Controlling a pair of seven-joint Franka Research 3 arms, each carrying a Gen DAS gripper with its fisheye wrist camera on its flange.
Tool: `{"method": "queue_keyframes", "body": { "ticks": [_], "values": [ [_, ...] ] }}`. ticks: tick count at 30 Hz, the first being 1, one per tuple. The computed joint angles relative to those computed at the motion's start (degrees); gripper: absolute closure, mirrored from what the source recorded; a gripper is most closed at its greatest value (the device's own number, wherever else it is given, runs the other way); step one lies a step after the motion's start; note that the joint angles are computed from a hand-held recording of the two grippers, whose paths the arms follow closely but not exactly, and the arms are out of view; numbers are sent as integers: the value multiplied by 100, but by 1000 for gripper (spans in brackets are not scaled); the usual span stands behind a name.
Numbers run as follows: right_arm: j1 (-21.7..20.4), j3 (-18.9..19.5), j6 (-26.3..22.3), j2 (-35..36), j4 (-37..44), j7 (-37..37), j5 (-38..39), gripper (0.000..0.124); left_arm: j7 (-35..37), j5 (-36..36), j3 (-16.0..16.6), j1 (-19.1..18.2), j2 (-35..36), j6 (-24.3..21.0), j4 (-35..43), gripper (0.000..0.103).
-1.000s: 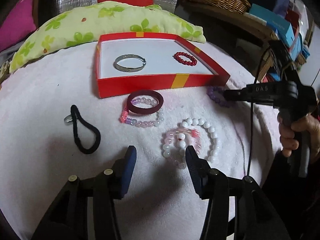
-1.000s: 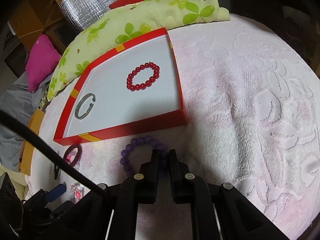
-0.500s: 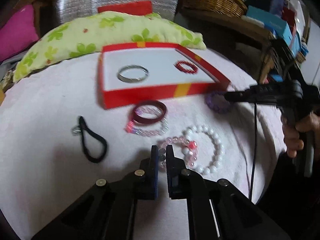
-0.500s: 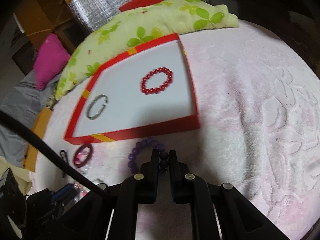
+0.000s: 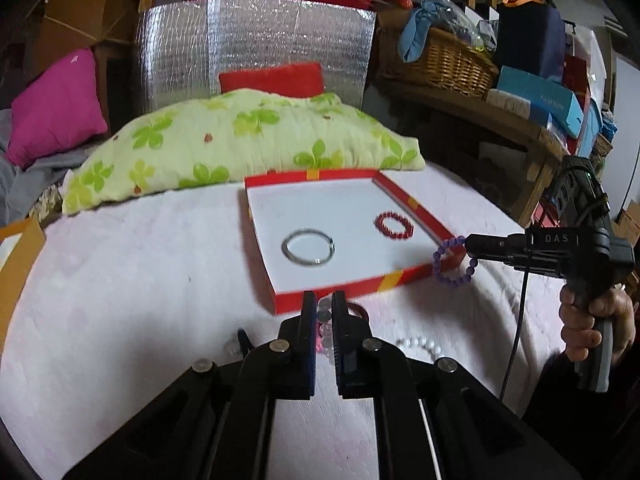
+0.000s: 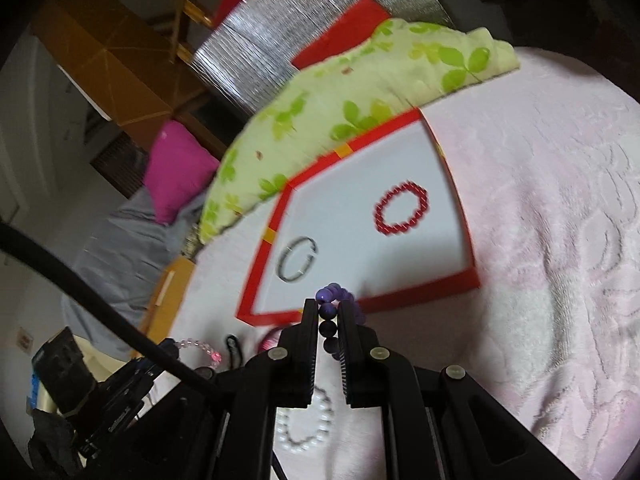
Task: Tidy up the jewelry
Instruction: 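Carry both bracelets over the red box and open both tools to release them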
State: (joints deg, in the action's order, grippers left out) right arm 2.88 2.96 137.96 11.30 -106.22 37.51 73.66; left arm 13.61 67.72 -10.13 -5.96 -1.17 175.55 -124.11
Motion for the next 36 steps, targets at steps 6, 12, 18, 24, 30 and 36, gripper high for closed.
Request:
{"method": "queue_keyframes", "body": {
  "ticks": [6, 12, 18, 24, 30, 36],
  "values": [
    [53, 46, 20, 52, 179, -147, 186, 113, 1015, -692, 32, -66, 261, -68, 296, 96],
    [104, 148, 1, 588, 858, 572, -340, 113, 2324, -1714, 78, -178, 758, -226, 840, 96],
    [78, 321, -180, 1321, 1726, 1422, -1080, 113, 3905, -3060, 52, -269, 1679, -911, 2051, 96],
    [-112, 583, -368, 1711, 2213, 1646, -1218, 113, 5029, -3862, 106, -497, 2784, -1835, 3733, 96],
    [-182, 642, -533, 1986, 2550, 1929, -1409, 113, 5576, -4481, 181, -720, 3830, -2573, 5279, 96],
    [-203, 623, -597, 2165, 2782, 2357, -1697, 110, 5786, -4889, 297, -924, 4795, -3429, 6793, 95]
  ]
}}
